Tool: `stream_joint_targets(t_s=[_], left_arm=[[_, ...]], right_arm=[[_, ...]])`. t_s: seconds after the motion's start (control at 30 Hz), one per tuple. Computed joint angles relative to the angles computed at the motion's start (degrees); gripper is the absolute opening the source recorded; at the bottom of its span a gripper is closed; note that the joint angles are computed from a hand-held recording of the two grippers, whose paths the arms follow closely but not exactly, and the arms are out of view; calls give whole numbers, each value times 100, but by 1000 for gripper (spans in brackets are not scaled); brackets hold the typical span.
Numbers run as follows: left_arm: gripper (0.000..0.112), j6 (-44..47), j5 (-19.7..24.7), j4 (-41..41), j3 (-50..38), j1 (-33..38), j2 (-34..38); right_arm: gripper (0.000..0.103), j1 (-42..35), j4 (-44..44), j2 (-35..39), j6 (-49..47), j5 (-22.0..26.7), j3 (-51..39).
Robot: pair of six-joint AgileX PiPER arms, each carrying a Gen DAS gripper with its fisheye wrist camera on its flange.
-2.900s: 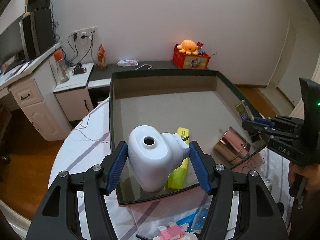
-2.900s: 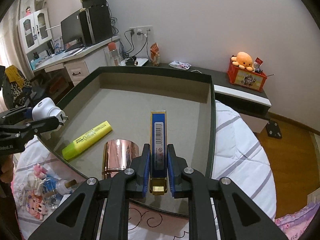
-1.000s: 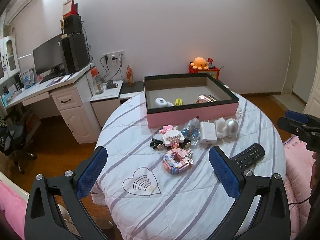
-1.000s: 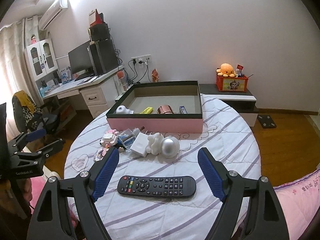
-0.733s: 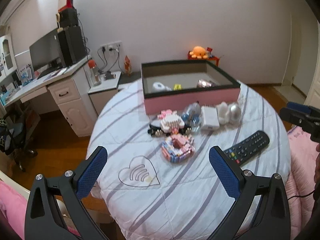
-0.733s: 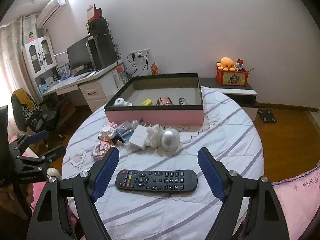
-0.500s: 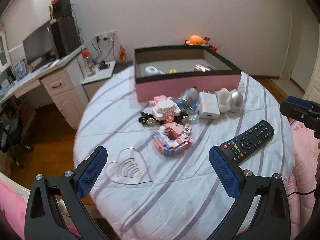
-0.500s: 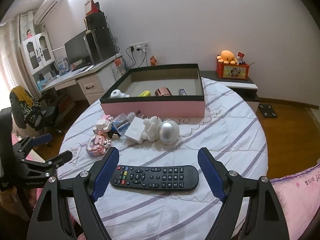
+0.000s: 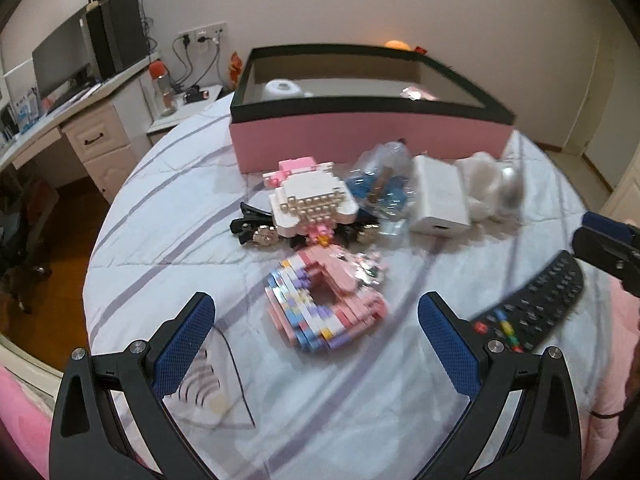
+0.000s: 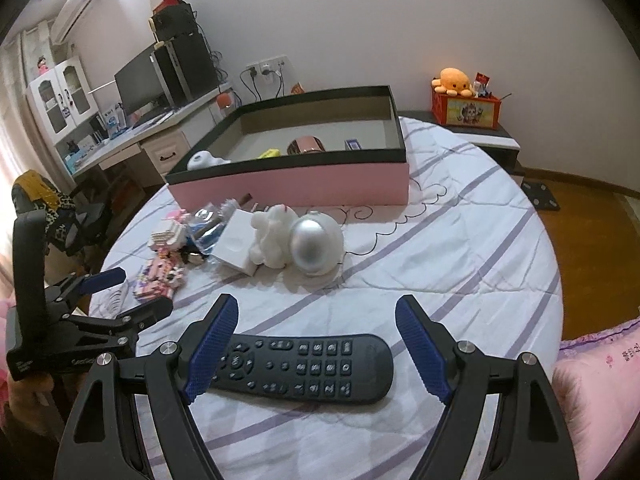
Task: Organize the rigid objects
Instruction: 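Grasp the pink block figure with the left tool while the right tool grasps the white astronaut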
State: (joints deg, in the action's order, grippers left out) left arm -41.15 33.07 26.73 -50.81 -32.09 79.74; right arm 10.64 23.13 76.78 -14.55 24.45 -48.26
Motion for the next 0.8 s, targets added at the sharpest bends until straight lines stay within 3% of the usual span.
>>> stream_joint_targets(t_s=[0.1,0.2,0.23,0.27,0.53,0.7,0.8], left_arm=[[100,172,-93,-132,-76,111,211],[78,424,-350,-294,20,223,146],[66,757,-446,-550,52,300,94],[63,1237,-609,-944,118,396,29],[63,2586,-1075,-2120,502,767,-267],[63,2369,-1126,-1914,517,704,-258],[63,2402,-1138,-1902,511,720,-240]], right_arm=[[83,-60,134,194,-155,-22,-78],[83,-99,243,381,-266,-43,-159],[83,-102,259,458,-281,-49,-199],[83,-96,252,511,-270,-49,-232],[83,225,-215,990,238,-32,-700],[82,260,421,1443,-83,86,-1155],[82,293,171,1675,379,56,-1353]])
